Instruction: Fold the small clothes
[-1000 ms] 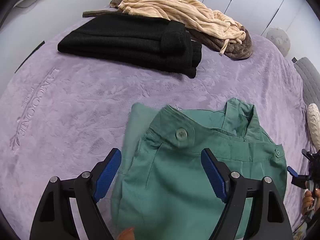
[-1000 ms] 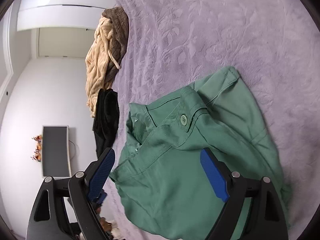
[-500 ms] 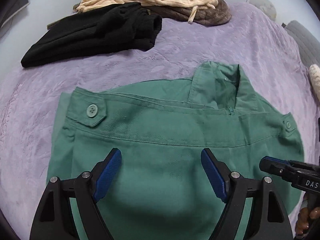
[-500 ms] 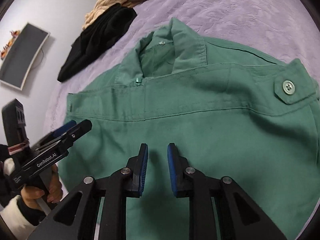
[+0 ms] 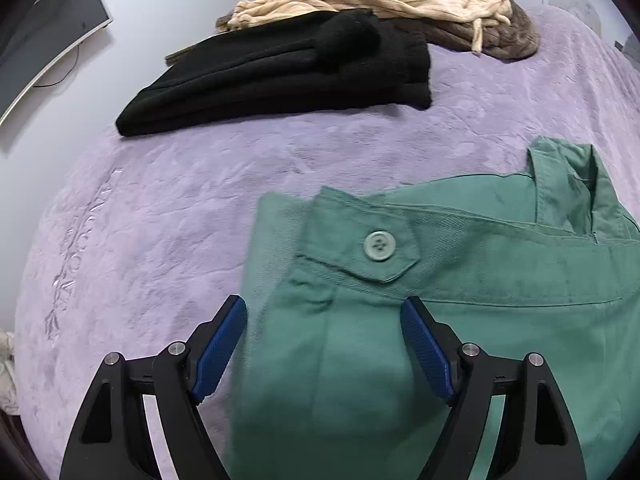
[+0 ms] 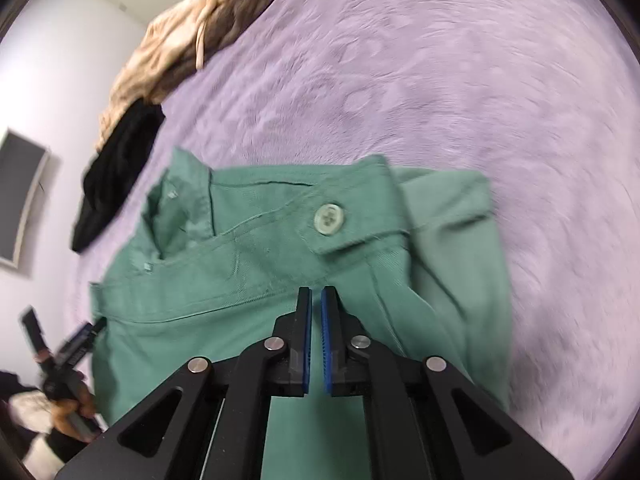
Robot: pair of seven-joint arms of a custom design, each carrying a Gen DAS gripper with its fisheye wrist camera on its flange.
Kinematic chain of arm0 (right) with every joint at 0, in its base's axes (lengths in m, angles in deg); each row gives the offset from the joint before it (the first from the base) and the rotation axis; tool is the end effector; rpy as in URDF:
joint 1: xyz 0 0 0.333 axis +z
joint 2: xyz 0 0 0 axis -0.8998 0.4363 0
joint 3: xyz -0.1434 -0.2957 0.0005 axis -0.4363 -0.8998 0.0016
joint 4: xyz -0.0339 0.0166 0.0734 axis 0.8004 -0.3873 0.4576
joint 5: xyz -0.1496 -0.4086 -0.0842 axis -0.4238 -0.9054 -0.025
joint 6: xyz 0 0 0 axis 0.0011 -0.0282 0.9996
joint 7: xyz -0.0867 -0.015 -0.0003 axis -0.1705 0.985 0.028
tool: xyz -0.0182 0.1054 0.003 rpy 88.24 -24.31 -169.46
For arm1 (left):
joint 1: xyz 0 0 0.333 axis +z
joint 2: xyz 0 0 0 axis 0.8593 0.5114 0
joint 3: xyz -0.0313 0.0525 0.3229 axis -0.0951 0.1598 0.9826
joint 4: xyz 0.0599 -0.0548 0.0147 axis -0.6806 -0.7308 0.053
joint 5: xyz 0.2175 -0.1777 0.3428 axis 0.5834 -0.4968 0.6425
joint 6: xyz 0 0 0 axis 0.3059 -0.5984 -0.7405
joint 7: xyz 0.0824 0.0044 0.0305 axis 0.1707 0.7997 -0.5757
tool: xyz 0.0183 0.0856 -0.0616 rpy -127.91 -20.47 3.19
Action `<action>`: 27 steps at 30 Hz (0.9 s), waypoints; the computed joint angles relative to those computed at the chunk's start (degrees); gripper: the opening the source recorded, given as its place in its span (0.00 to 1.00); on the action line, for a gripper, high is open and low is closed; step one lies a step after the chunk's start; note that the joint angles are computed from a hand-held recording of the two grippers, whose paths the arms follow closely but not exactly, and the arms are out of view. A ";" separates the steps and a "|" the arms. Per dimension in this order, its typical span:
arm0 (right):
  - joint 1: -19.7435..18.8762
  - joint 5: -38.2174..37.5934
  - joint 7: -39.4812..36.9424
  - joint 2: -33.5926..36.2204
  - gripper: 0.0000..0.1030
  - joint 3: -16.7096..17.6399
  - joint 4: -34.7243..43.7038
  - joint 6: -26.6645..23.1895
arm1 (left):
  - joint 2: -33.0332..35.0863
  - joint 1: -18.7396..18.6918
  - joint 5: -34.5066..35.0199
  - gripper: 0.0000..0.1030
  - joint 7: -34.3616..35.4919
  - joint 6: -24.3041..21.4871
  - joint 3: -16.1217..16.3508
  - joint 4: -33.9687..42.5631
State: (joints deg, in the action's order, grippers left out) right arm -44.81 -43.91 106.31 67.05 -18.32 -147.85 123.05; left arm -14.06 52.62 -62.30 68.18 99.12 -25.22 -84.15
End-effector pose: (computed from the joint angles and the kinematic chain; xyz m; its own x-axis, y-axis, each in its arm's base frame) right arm 0.4373 0.2220 0.4566 -0.3187 -0.8004 -0.5078 -0.8180 0.5029 -0.2793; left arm 0.4656 -0.1340 0.4652 -0.0560 -0.9896 -0.1323 -0.8589 0.1153 -0.4990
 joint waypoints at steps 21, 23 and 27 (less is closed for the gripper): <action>-3.73 -10.80 12.58 -11.16 0.30 2.58 -5.61 -12.92 | -5.22 1.91 1.34 0.81 2.12 -6.56 2.66 -2.23; -1.72 -8.88 12.73 -14.46 0.30 2.97 -7.39 -12.46 | -9.62 0.81 -1.40 0.81 5.06 -8.34 4.14 -4.02; 2.63 -4.74 14.48 -17.92 0.30 4.66 -9.26 -11.23 | -17.62 -1.88 -7.07 0.81 9.66 -12.84 5.89 -7.39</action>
State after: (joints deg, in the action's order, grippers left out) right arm -42.18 -48.65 120.79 49.13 -13.67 -157.12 111.82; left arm -31.68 50.74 -69.37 77.84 86.28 -19.33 -91.54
